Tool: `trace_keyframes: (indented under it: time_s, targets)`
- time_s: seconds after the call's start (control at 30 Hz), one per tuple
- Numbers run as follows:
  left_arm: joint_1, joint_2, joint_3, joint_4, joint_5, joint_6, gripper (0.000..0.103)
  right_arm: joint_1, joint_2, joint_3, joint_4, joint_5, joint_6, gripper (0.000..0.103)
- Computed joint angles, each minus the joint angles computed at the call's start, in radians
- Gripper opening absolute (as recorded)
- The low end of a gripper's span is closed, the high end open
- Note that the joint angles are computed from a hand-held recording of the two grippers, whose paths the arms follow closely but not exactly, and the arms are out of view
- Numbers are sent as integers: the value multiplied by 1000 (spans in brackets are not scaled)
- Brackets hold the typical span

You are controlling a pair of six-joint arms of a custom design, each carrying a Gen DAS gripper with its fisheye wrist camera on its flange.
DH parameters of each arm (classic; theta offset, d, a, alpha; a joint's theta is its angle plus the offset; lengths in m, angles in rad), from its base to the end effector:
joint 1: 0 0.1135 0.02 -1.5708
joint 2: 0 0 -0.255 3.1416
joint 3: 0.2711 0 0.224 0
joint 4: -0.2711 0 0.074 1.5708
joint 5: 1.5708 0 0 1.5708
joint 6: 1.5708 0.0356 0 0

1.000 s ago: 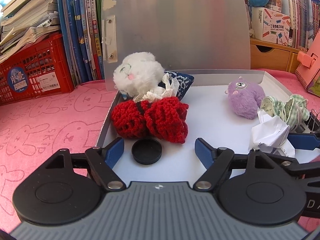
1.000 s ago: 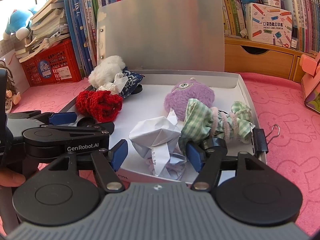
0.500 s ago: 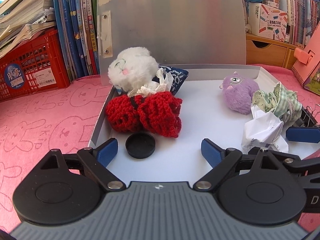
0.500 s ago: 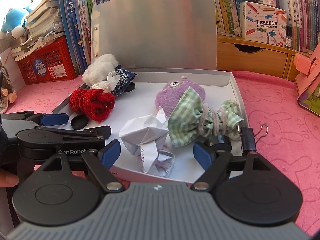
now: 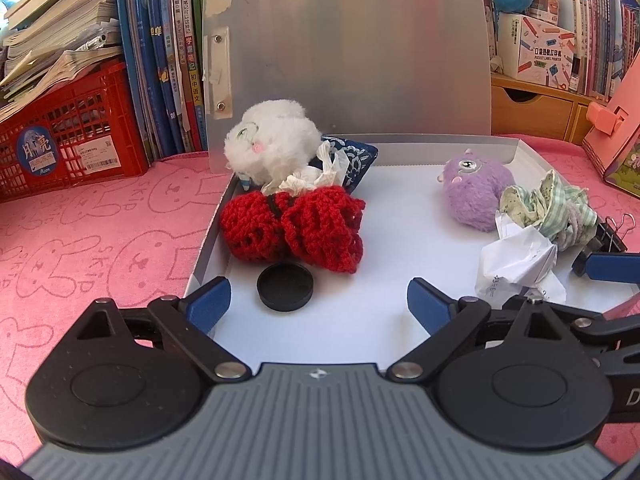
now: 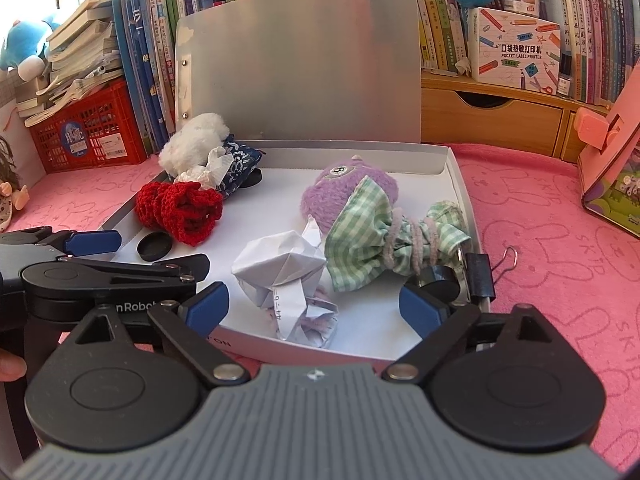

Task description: Organize objects

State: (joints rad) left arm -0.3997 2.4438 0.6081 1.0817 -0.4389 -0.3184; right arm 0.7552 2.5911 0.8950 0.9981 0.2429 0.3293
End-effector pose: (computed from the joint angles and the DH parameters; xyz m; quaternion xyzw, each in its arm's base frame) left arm 0.2769 -0.1006 -0.0194 -0.0500 0.8985 0.0508 0.4331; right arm 0.2629 0.2357 -0.0445 -0.1401 0.8901 0.1225 0.4160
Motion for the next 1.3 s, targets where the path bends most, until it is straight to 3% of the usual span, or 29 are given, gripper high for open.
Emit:
trace_keyframes:
  time_s: [0.2,0.83,1.1,1.3]
  targets:
    - [-16,-22,-26,6,-23,-16,98,8,-13,-26,21,20,4,103]
    - [-140,-175,-202,30,-138,-80,98,83,-137,-180,52,166,12,103]
    - [-237,-245,-318,80,-238,-140,98,150,-193,-281,122,235,26,103]
    - [-330,-299,-384,59,-330,-222,99,203,-222,-353,176,280,40,103]
